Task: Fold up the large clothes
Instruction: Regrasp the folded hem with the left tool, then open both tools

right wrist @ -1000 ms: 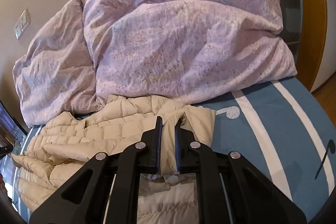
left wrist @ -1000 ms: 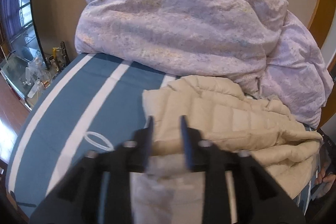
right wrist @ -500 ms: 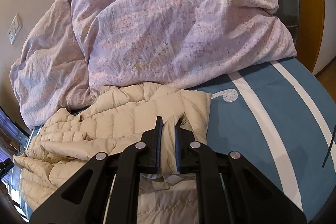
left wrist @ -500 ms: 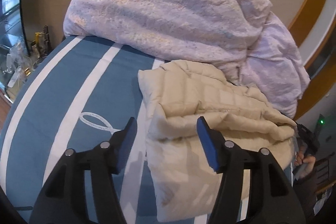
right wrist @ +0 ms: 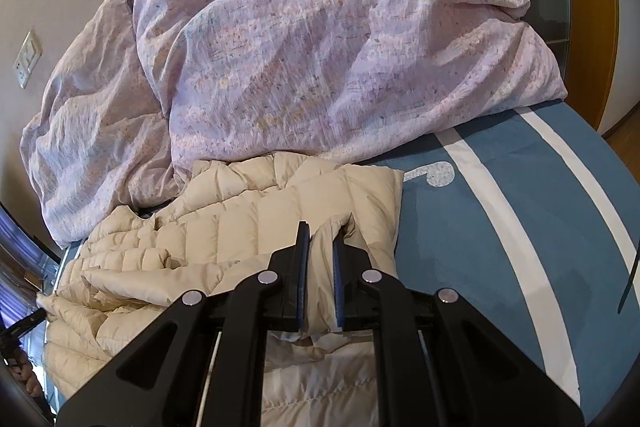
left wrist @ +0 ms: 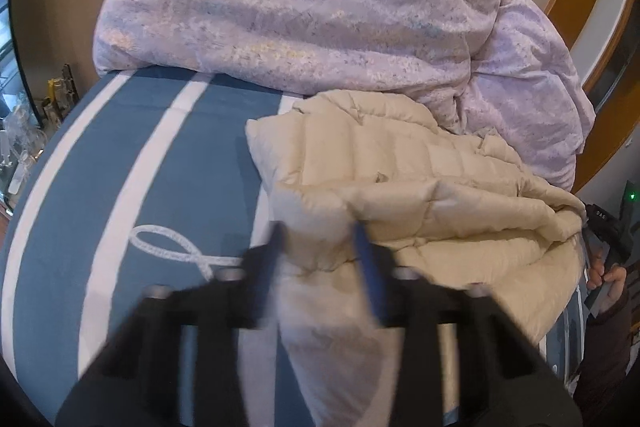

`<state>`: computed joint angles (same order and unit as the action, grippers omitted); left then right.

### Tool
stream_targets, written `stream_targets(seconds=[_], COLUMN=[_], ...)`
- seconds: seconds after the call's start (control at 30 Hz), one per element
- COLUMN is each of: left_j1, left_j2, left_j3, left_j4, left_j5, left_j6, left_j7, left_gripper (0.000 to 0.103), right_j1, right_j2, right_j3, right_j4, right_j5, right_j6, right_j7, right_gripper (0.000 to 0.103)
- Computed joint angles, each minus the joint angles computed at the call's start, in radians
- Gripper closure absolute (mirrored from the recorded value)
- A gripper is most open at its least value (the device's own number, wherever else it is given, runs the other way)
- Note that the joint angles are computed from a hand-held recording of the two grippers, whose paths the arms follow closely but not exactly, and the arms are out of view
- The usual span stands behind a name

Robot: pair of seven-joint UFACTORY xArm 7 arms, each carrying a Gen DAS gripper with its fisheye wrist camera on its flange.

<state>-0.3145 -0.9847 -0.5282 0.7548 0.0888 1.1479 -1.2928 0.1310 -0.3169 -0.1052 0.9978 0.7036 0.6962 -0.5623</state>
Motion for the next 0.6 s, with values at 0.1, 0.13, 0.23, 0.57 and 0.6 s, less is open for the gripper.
stream_targets(seconds=[0.1,0.13,0.23,0.57,0.6], left_j1=[0.004,0.009,0.032,0.148,0.162], left_j2=[0.012,0.016,0.027,0.134,0.155], left_j3=[0.001,-0.005,-0.019,-0.019,-0.021], left_j4=[-0.004,0.0,0.024,0.137,0.15], left_j5=[0.002,0.008,0.034,0.148,0.162], left_j6=[-0.015,-0.013,0.002,0.021,0.023], left_j7=[-0.001,-0.005,-0.016,-0.007,-0.006], left_gripper=[0.099,0.1,0.101,0.102,0.102], right_j1=[0.0,0.001,0.002,0.0,-0.001], right_j2=[0.0,0.0,0.001,0.042,0.053], right_j3=[0.0,0.0,-0.002,0.012,0.017], right_j4=[-0.002,-0.002,0.001,0.058,0.064], right_j5=[-0.001,0.001,0.008,0.016,0.009], right_j6=[-0.007,-0.007,-0.011,-0.052,-0.061], right_j7=[-0.005,-0.007,-0.008,0.018,0.026], right_gripper=[0.093,0.093,0.093,0.093,0.093])
